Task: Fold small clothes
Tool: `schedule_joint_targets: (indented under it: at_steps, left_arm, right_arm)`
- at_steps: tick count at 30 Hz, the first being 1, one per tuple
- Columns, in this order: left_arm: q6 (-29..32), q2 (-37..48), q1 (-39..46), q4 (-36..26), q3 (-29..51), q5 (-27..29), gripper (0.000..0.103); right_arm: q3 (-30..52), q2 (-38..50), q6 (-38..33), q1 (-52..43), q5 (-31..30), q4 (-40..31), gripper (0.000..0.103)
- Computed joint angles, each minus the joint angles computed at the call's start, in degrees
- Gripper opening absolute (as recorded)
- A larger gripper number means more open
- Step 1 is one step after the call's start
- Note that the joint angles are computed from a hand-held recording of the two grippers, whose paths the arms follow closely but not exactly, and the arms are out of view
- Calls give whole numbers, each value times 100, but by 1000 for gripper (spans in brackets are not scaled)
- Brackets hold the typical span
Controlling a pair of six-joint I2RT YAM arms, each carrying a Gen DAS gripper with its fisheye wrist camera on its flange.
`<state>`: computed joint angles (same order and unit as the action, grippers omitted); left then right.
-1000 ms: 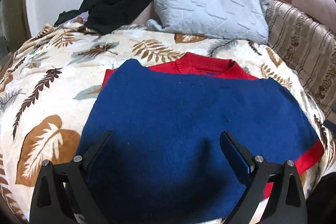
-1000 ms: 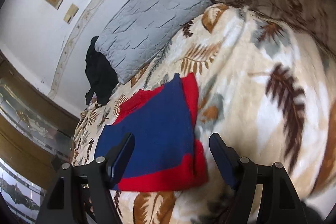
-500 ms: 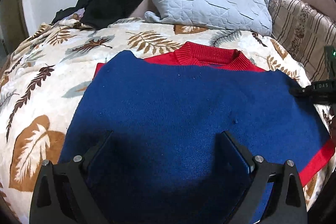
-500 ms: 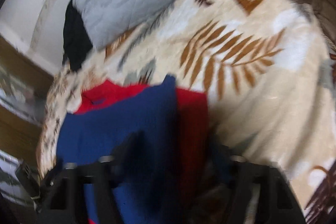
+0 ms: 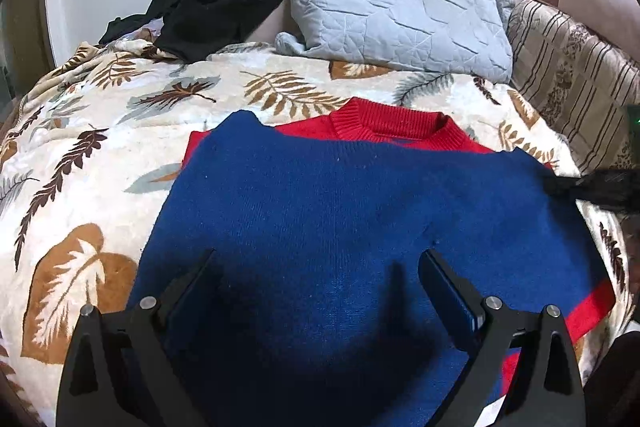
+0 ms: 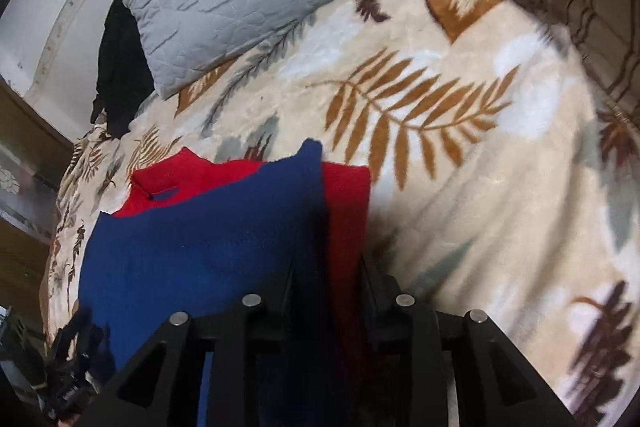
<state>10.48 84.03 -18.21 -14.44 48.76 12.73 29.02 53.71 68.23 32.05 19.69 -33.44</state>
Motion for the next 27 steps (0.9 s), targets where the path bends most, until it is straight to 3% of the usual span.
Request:
schedule_joint_targets:
  at_steps: [4,5,7,9,11,12,13,17,20,23,27]
  left_arm:
    - [137,260,-232,-42,68,-435,98]
    - [118,248,-229,-128,113,-423,98]
    - [35,177,-138,-358,218,-202,98]
    - [23,21,-97,-423,194,-194,98]
    - [126,-165,-42,-530,178,-211,98]
    - [184,-276,11,-576,154,-187,98]
    - [237,-381,74,-610,135,-159,98]
    - [422,-653,465,-678,78,-8,98]
    - [461,-571,800,-808,227,132,98]
    - [473,-463,1341,-1050,467,434,98]
    - [638,-223,1871,-1120,643,629,98]
  right_arm:
    - [339,-465,863,967,803,-613,37]
    - [350,-557,965,1160,851,-541,52]
    - [289,-601,1218,1548,957,-207,73]
    - [54,-535,1207,1723,887,394,73]
    - [-387,-366,1243,1509,386,1142,72]
    - [-580,-240,1396,1336,127,1302,69]
    - [-747,-345,1578,1337,183,1346,59]
    - [-286,-518,1979,1958,992,572,63]
    - [-38,-175,1632,2127,1084,752,69]
    - [-186,189,1985,1967,708,714,68]
    - [57,250,2398,2807,1691,406,68]
